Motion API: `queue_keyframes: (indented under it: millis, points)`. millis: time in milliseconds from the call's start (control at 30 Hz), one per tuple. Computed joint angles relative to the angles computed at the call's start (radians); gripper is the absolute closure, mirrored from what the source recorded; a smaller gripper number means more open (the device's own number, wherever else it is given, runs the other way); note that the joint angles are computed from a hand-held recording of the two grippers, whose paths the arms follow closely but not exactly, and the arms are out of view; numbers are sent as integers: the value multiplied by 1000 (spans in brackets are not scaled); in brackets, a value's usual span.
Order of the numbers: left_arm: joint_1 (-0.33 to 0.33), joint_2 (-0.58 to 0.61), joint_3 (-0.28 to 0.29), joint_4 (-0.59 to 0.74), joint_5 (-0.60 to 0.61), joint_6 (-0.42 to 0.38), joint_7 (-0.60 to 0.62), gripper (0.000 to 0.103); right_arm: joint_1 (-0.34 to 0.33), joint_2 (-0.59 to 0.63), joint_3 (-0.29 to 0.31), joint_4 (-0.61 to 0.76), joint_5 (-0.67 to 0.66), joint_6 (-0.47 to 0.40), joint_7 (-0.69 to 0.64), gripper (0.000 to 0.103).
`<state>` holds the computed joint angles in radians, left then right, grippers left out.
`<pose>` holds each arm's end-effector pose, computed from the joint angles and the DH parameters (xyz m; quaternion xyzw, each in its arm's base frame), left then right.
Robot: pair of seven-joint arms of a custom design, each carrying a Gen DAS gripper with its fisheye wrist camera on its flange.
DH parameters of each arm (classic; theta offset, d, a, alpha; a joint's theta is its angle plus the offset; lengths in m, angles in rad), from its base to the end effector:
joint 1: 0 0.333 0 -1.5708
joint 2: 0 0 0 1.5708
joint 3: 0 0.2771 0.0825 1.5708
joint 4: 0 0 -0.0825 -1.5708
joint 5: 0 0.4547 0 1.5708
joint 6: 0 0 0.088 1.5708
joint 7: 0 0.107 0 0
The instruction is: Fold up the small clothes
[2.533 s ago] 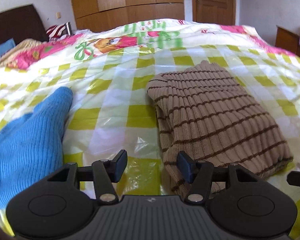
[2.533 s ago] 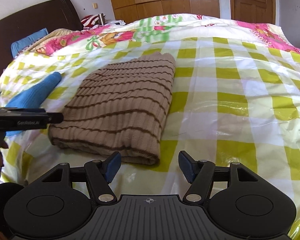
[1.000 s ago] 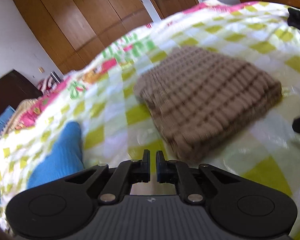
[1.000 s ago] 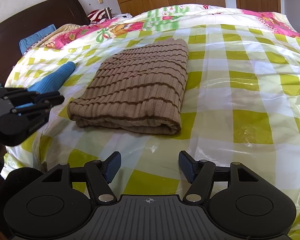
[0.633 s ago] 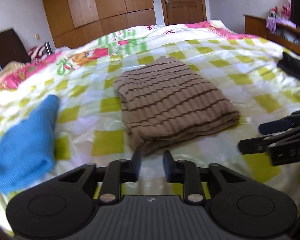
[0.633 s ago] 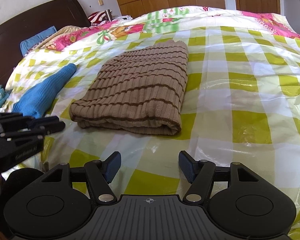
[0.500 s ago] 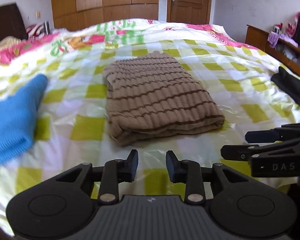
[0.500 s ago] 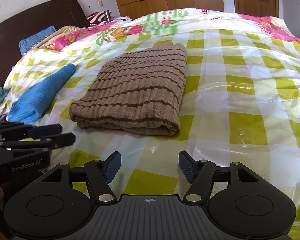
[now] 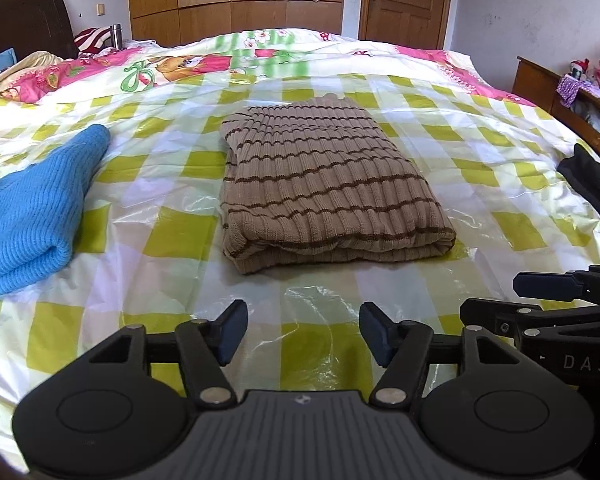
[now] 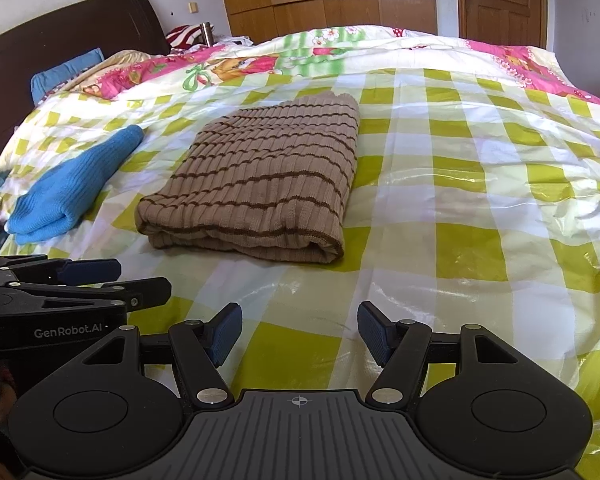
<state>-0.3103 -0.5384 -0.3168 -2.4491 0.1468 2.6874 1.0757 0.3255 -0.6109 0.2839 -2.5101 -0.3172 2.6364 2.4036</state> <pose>0.4208 -0.3185 0.5097 -0.5626 0.7320 -0.3202 0.2125 0.4094 0.2991 0.5043 -0.6548 0.6477 -0.2235 0.3190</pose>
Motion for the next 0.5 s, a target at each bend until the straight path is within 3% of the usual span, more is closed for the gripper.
queue_keyframes:
  millis: [500]
  points:
    - [6, -2, -3, -1, -9, -11, -35, 13, 3, -8, 3, -4, -5, -9, 10, 39]
